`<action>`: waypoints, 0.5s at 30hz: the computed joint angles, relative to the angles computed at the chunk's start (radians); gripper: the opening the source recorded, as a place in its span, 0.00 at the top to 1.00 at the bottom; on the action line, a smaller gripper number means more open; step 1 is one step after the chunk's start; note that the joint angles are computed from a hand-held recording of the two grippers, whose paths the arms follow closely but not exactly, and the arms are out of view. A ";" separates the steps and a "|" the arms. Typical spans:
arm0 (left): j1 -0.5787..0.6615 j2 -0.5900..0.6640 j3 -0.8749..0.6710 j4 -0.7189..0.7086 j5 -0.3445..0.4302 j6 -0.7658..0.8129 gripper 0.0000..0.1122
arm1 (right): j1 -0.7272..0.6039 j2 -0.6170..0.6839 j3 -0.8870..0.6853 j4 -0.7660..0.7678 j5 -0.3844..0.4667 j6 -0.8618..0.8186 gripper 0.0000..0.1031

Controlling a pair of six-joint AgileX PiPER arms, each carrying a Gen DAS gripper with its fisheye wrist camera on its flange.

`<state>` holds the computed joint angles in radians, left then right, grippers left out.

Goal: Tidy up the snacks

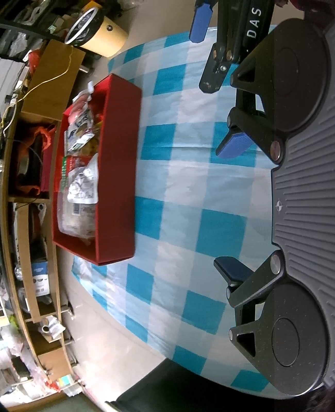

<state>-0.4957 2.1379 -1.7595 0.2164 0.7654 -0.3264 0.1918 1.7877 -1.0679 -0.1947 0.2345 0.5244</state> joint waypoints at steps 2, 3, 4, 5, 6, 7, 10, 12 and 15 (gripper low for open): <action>-0.004 -0.014 0.024 0.009 -0.009 -0.005 0.22 | 0.009 -0.006 0.011 -0.018 0.000 0.022 0.11; -0.004 -0.019 0.031 0.009 -0.012 -0.003 0.22 | 0.010 -0.010 0.018 -0.015 -0.002 0.022 0.11; -0.004 -0.025 0.038 0.008 -0.016 -0.002 0.22 | 0.012 -0.015 0.025 -0.023 -0.003 0.033 0.11; -0.004 -0.029 0.044 0.009 -0.020 -0.004 0.22 | 0.014 -0.019 0.032 -0.036 -0.005 0.049 0.11; -0.003 -0.034 0.051 0.007 -0.025 -0.003 0.22 | 0.015 -0.024 0.038 -0.041 -0.005 0.057 0.11; -0.004 -0.038 0.057 0.004 -0.028 -0.001 0.22 | 0.015 -0.027 0.045 -0.041 -0.008 0.061 0.11; -0.008 -0.049 0.077 0.015 -0.038 -0.008 0.22 | 0.020 -0.032 0.052 -0.049 -0.008 0.075 0.11; -0.006 -0.051 0.082 0.009 -0.039 -0.006 0.22 | 0.022 -0.033 0.055 -0.048 -0.008 0.075 0.11; -0.005 -0.056 0.089 0.009 -0.043 -0.006 0.22 | 0.023 -0.036 0.060 -0.038 -0.012 0.068 0.11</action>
